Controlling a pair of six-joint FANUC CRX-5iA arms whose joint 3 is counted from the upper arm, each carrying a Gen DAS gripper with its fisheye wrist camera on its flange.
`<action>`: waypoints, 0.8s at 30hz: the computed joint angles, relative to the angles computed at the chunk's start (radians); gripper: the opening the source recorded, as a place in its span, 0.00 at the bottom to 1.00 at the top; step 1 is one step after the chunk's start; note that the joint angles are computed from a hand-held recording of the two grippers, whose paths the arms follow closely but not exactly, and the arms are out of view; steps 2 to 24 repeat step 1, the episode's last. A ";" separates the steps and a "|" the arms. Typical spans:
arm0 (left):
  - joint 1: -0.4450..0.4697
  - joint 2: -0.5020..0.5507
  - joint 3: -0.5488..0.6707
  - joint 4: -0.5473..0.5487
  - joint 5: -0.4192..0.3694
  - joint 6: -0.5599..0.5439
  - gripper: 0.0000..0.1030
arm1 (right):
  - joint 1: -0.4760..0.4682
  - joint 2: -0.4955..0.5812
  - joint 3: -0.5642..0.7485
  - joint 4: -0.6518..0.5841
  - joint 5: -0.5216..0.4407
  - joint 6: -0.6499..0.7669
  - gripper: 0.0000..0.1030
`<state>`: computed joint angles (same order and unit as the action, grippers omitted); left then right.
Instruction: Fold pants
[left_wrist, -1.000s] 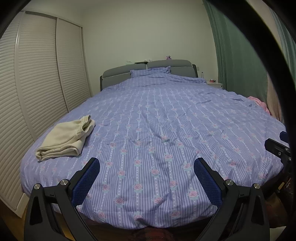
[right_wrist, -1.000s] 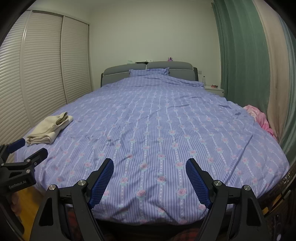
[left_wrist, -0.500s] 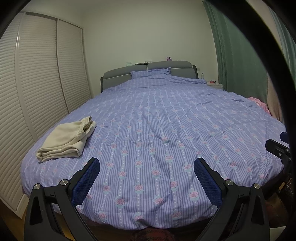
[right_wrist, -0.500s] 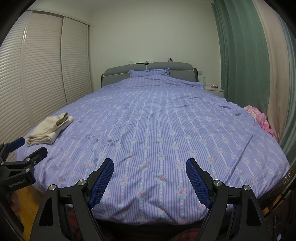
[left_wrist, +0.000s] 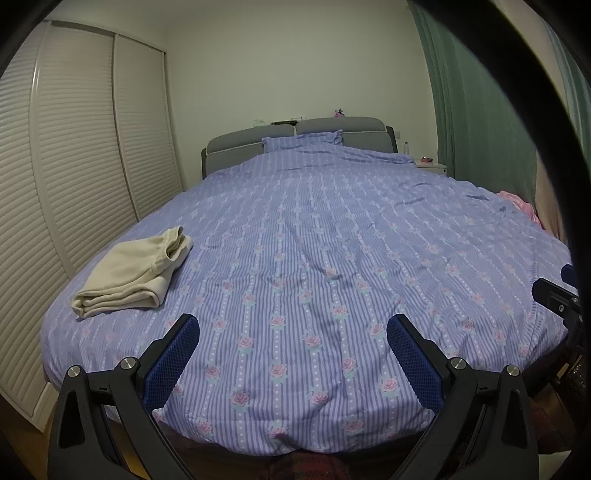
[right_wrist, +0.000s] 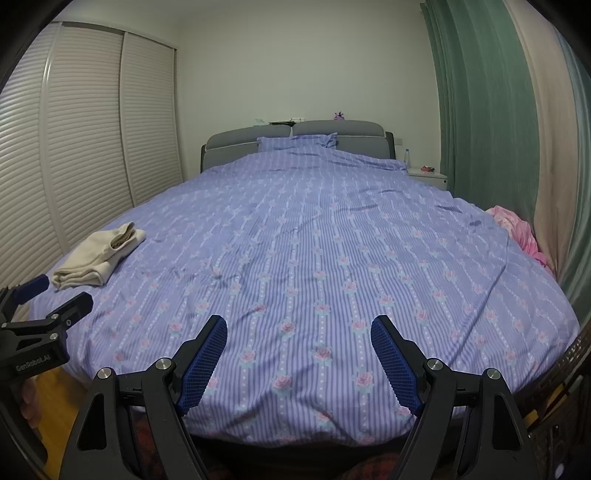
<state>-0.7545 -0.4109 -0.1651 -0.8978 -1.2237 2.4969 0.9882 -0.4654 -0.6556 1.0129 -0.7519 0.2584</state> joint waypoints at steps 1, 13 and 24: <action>0.006 0.000 -0.001 0.004 0.004 -0.003 1.00 | 0.001 0.001 0.001 -0.001 -0.002 0.000 0.79; 0.006 0.000 -0.001 0.004 0.004 -0.003 1.00 | 0.001 0.001 0.001 -0.001 -0.002 0.000 0.79; 0.006 0.000 -0.001 0.004 0.004 -0.003 1.00 | 0.001 0.001 0.001 -0.001 -0.002 0.000 0.79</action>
